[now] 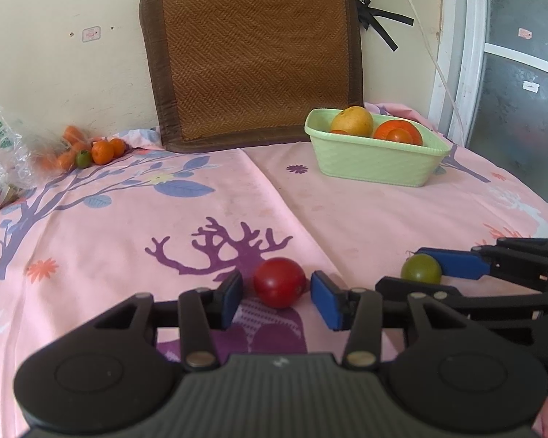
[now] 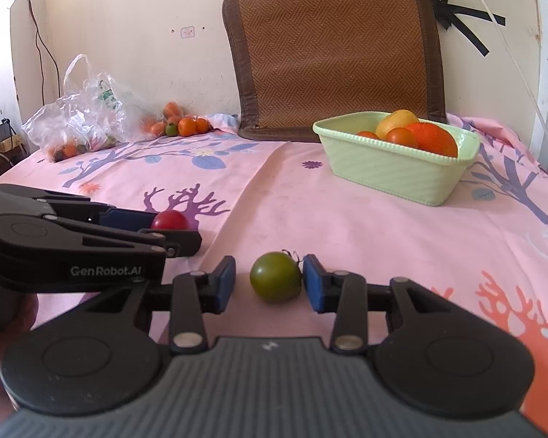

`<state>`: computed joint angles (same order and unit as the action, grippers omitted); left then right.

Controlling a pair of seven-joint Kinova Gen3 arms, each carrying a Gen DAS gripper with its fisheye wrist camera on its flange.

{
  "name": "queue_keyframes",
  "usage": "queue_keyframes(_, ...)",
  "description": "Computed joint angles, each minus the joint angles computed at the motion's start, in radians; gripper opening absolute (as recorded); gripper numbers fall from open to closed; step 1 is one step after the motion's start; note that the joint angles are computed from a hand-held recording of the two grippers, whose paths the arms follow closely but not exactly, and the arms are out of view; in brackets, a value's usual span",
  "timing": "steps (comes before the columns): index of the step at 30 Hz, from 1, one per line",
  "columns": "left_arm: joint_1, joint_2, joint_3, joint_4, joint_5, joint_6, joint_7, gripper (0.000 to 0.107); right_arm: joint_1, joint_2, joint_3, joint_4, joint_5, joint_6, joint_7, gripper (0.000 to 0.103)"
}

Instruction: Organize fruits

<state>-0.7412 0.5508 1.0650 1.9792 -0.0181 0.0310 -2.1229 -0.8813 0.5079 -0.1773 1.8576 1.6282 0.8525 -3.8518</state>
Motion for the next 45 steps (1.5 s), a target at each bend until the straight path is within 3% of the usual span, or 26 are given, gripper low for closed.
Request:
queue_keyframes(18,0.006,-0.007,-0.011,0.000,-0.008,-0.004,0.021,0.051,-0.006,-0.001,0.000,0.002,-0.006,0.011,-0.002,0.044)
queue_keyframes(30,0.009,-0.008,-0.013,0.000,-0.009,-0.005,0.024,0.052,-0.041,0.001,-0.001,0.009,-0.041,0.064,0.039,0.045)
queue_keyframes(45,0.002,-0.002,-0.009,0.000,-0.013,-0.006,0.031,0.052,-0.049,0.005,0.009,0.001,-0.049,0.061,0.055,0.045)
